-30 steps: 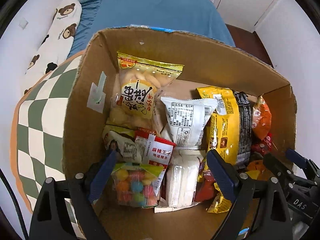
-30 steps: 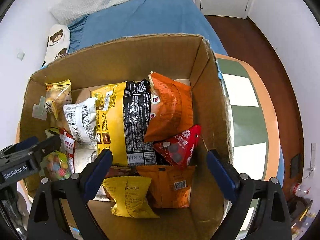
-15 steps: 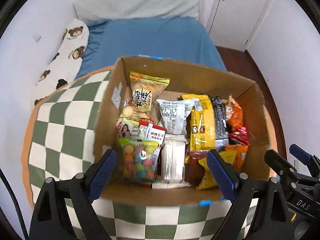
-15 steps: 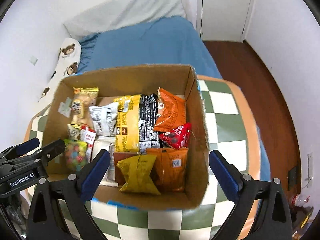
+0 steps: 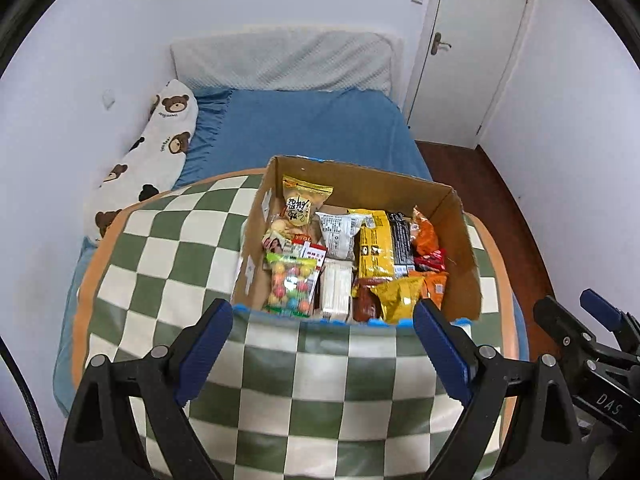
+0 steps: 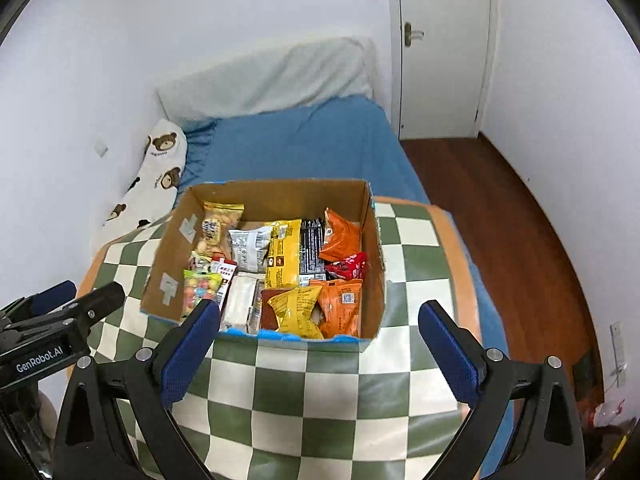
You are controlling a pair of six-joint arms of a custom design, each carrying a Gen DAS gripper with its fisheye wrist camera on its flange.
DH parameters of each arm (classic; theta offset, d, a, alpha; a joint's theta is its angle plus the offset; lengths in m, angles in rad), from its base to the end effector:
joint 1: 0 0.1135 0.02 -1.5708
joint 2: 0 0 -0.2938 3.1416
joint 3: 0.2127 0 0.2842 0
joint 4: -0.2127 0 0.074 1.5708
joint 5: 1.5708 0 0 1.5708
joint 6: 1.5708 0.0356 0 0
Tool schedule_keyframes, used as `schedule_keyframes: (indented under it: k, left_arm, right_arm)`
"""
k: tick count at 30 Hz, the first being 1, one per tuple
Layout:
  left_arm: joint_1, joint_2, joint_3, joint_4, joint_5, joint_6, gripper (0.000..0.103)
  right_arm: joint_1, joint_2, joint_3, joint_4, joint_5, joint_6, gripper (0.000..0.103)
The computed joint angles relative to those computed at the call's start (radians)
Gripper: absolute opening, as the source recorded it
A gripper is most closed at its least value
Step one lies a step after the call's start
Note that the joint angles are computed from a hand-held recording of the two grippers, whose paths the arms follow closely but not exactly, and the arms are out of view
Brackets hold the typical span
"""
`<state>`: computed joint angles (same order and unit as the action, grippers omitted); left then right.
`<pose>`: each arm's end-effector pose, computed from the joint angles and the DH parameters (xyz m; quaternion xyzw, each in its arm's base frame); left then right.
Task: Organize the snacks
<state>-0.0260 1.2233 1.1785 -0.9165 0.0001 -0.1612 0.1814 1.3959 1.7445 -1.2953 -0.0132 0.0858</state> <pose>0.2628 -0.0068 0.3474 -0.0644 0.9517 -0.0281 0.2987 0.2689 0.0498 0.4652 -0.0475 0.9505 0.0471 0.3034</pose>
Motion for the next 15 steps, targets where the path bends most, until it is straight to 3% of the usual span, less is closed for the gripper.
schedule_keyframes:
  k: [8,15]
  left_arm:
    - [-0.047,-0.18,-0.013,-0.11,-0.083,-0.011,0.092]
    - [-0.078,-0.268,0.011,-0.182,-0.122,-0.019,0.093]
  right_arm:
    - [0.054,-0.127,0.056,-0.11,0.024,0.024,0.102]
    - [0.08,-0.152,0.152,-0.19,0.036,0.024,0.103]
